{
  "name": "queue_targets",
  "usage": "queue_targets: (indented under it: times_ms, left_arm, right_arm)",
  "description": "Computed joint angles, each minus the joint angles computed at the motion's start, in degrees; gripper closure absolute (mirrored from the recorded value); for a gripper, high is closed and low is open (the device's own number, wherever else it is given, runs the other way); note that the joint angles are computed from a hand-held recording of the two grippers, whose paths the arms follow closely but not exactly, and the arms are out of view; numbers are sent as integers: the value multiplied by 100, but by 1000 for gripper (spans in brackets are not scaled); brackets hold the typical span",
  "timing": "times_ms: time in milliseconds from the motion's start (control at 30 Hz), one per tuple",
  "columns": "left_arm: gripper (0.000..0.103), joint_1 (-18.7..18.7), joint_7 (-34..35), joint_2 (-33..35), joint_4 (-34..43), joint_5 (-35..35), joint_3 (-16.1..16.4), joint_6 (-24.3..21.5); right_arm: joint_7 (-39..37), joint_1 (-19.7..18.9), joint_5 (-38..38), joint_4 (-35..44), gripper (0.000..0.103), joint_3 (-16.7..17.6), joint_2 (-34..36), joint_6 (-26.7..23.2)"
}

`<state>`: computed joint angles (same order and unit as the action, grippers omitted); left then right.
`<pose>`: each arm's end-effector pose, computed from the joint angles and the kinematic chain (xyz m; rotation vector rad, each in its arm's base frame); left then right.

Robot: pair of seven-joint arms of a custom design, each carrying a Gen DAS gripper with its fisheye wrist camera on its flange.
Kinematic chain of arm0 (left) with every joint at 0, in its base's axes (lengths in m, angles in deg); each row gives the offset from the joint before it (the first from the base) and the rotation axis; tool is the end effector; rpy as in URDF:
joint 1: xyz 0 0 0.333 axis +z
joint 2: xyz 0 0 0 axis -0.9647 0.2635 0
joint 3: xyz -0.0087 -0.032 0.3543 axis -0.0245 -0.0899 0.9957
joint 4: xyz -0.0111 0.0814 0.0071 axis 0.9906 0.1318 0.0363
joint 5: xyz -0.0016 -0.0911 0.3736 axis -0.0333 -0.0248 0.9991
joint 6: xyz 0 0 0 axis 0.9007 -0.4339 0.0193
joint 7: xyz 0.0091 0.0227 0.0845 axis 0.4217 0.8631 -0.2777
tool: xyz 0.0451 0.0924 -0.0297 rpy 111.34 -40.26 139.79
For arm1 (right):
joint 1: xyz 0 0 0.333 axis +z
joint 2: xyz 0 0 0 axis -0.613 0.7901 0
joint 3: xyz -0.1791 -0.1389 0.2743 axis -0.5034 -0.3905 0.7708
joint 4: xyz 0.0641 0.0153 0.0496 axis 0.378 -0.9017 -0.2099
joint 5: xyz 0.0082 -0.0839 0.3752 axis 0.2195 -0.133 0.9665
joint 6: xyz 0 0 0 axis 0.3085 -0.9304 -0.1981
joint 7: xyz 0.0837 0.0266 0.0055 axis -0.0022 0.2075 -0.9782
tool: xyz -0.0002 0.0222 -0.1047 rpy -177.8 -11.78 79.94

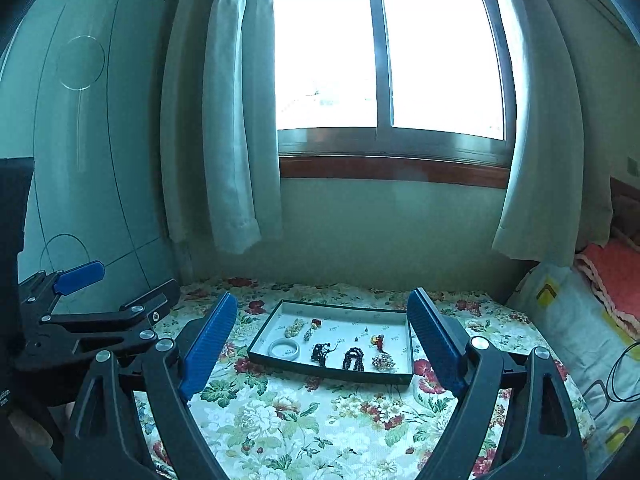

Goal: Organize jewelry

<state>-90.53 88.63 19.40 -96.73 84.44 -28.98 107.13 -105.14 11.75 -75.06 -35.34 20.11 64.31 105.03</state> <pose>0.5941 -0.3011 0.5836 -1.2248 1.8639 -1.1557 0.5049 0.5260 0.5461 -1.2260 1.6580 -1.1796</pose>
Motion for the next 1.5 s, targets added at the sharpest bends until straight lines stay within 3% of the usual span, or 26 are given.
queue_targets:
  times_ms: [700, 1000, 1267, 1500]
  left_arm:
    - [2, 58, -44, -75, -90, 34, -13, -3]
    - [2, -62, -352, -59, -41, 320, 142, -1]
    - [2, 89, -44, -20, -51, 39, -50, -18]
    - [2, -105, -483, -2, 25, 470, 205, -16]
  right_arm:
    - [-49, 17, 14, 24, 17, -4, 8, 9]
    - [-33, 9, 11, -33, 17, 12, -10, 43]
    - [-55, -20, 42, -51, 17, 19, -5, 90]
    - [-108, -46, 92, -34, 17, 12, 18, 148]
